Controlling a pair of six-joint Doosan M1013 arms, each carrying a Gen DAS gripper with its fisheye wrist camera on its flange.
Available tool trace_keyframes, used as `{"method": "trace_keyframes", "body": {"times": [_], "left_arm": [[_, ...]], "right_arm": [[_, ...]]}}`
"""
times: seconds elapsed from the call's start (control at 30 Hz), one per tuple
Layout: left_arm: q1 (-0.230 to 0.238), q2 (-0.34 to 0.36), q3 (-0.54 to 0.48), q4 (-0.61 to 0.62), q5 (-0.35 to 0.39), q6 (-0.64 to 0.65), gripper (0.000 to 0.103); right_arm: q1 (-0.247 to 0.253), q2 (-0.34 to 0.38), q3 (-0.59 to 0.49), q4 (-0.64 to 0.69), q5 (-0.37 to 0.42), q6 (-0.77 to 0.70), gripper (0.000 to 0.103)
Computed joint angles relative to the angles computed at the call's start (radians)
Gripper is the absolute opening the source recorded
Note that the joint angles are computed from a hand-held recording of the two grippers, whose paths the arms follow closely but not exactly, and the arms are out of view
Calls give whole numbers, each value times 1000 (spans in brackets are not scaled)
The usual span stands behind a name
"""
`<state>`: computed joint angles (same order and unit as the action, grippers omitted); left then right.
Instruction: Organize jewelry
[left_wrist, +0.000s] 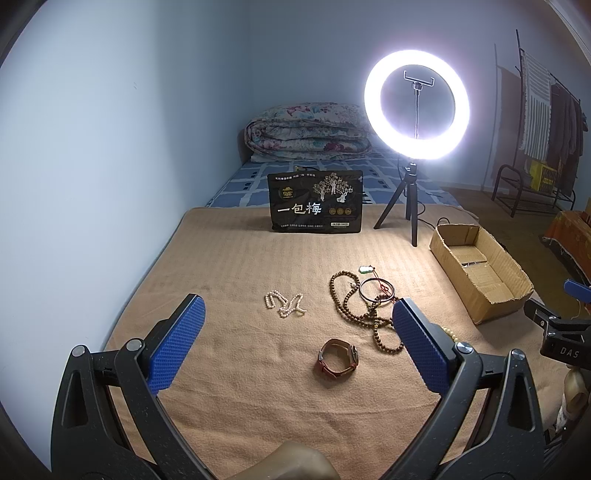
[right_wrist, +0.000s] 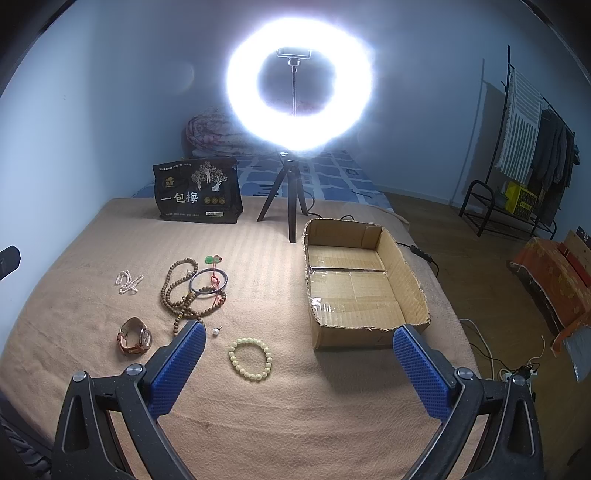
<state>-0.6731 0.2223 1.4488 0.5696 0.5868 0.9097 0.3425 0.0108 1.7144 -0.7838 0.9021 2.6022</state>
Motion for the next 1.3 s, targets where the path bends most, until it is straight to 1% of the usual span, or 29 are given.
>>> {"method": "trace_keyframes", "body": {"times": [0.67,0.83,1.0,1.23,1.3], "left_arm": [[-1,4,0,-7,6,5,103],[-1,16,-10,-25,21,10,103],[-2,26,-18,-42,34,27,103],[4,47,-36,-74,63,53,103],[7,55,-43,-85,71,62,103]], "right_arm": [[-6,0,2,28,-6,-18,103],[-16,1,0,67,-25,-48,103],[-21,8,-5,83,-25,-64,103],[-30,20,-9,86,-2,-77,102],[-38,20,-1,89,-8,-77,102]]}}
